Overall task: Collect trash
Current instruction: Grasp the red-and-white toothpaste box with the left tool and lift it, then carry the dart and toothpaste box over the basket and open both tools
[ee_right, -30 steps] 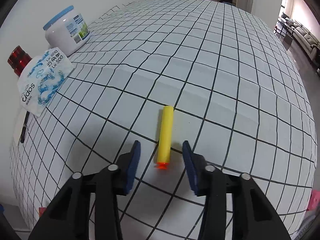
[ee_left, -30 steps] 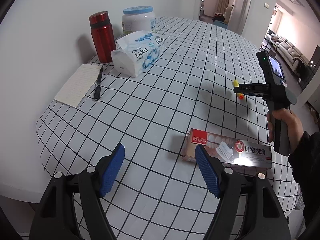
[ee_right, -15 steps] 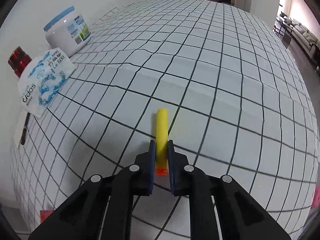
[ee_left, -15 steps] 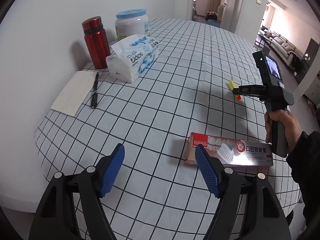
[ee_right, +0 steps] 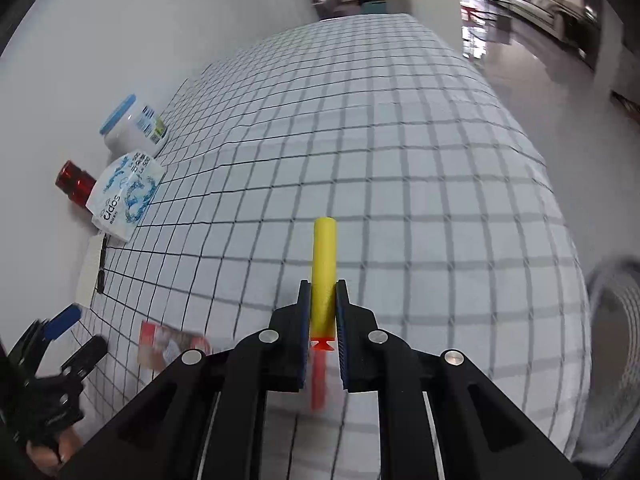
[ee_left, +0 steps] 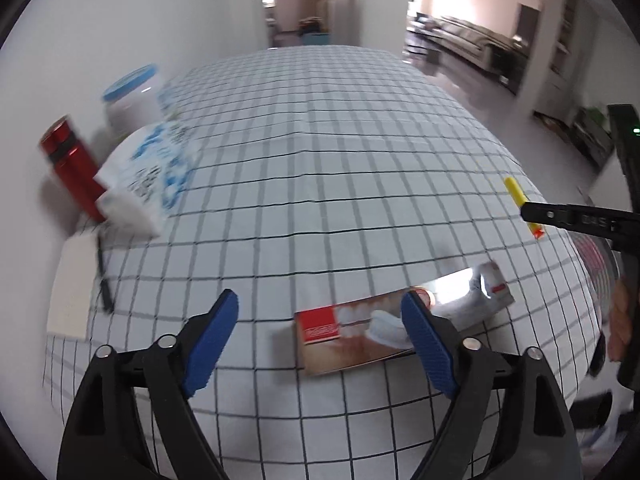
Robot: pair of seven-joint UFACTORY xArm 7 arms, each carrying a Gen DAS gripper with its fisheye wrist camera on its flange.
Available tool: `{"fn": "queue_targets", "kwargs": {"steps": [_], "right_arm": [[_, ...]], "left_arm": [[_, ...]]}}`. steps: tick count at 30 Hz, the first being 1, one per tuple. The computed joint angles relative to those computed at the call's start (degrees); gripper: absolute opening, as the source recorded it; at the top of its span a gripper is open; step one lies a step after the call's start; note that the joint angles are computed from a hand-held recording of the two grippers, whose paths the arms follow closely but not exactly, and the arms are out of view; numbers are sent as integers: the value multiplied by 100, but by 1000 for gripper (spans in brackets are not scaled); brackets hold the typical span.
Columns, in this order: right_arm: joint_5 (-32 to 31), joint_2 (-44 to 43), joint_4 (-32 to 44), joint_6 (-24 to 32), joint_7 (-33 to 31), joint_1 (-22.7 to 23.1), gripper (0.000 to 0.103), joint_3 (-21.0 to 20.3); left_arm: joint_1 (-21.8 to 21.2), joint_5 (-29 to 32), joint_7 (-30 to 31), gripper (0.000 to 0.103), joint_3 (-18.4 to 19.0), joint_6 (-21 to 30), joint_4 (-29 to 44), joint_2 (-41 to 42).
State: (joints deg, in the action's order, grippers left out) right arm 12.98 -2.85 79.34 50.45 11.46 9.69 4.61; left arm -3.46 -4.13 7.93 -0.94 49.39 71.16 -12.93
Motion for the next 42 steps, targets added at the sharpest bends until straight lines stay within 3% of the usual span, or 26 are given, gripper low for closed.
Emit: {"fn": "queue_targets", "kwargs": {"steps": [5, 12, 16, 19, 23, 29, 37, 42], "right_arm": [[-199, -1274, -1092, 143, 744, -101, 12, -32], [-388, -2370, -1857, 323, 1559, -177, 12, 55], [-457, -2819, -2089, 465, 1789, -162, 12, 70], [-490, -3078, -2207, 595, 1908, -159, 12, 77], [-526, -3392, -2384, 736, 2035, -184, 12, 68], [-544, -3693, -2594, 903, 2163, -219, 12, 54], [-553, -3676, -2596, 917, 2087, -202, 12, 33], [-462, -3584, -2612, 820, 1973, -158, 12, -27]], "left_arm": [[-301, -547, 1342, 93, 72, 9, 39, 88], [-474, -1285, 2933, 95, 105, 470, 249, 297], [-462, -1231, 3324, 95, 4, 492, 234, 457], [-433, -1374, 3577, 95, -9, 869, 471, 739], [-425, -1220, 3978, 95, -122, 707, 358, 890], [-420, -1032, 3984, 93, -229, 619, 338, 1150], [-462, -1064, 3906, 71, -276, 387, 80, 1000], [-493, -1064, 3313, 59, -276, 499, 45, 858]]}}
